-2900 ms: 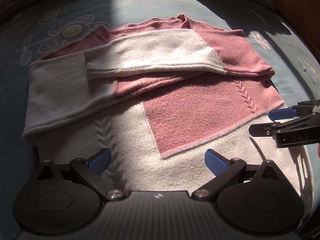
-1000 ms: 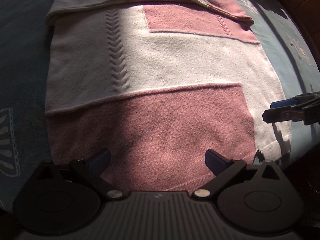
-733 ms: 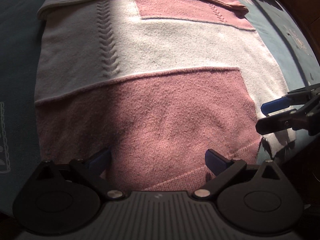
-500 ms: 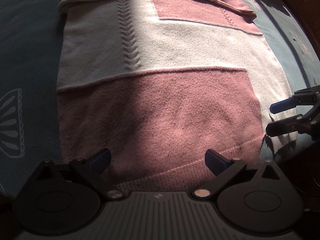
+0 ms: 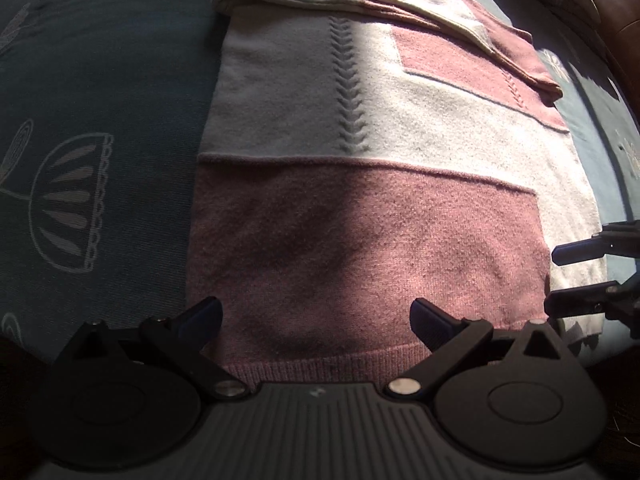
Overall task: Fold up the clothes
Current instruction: 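Carry both open grippers around to the pink ribbed hem of the sweater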
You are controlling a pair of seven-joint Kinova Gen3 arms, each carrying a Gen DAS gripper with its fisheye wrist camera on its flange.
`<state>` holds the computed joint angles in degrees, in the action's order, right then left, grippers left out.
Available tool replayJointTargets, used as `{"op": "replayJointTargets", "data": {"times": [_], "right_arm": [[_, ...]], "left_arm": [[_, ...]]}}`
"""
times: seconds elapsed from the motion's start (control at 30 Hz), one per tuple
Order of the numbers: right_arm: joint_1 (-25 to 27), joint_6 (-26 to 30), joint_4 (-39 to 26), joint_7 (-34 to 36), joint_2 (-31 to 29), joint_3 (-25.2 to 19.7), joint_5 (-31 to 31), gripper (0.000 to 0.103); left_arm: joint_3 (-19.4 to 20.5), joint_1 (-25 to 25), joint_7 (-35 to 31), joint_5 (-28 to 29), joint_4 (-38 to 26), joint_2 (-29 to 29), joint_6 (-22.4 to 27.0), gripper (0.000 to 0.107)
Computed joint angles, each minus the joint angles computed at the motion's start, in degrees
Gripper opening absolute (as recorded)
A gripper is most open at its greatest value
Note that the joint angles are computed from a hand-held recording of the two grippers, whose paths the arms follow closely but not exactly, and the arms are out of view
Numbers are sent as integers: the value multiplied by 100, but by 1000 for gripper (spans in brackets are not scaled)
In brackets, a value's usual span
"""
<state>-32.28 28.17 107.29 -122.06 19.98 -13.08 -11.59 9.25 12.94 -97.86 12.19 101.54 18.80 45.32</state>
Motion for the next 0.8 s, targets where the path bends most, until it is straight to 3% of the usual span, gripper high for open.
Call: {"op": "replayJointTargets", "data": {"times": [0.1, 0.2, 0.27, 0.33, 0.43, 0.53, 0.67, 0.8], "right_arm": [[29, 32, -59, 88, 25, -31, 1, 91], [-21, 24, -125, 145, 41, -19, 81, 91], [-198, 87, -208, -76, 38, 56, 462, 91], [-598, 197, -306, -260, 22, 329, 928, 91], [-1154, 260, -369, -385, -34, 659, 1620, 91], [-1267, 205, -365, -382, -55, 522, 2231, 90], [-1435, 169, -382, -171, 24, 447, 2651, 85], [-1888, 257, -406, -278, 164, 590, 3231, 85]], "left_arm": [[-50, -208, -98, 222, 203, -120, -435, 99], [-430, -52, 50, 384, 98, 4, -499, 99], [-676, 70, 79, 595, 69, 36, -557, 98], [-503, -143, 137, 632, 117, -18, -665, 98], [-143, -392, 364, 298, 194, -125, -781, 98], [-3, -292, 345, -239, 284, -262, -923, 98], [29, 189, -464, -1149, 608, -536, -1358, 99], [1006, -165, -1396, -2075, 1231, -806, -2021, 99]]}}
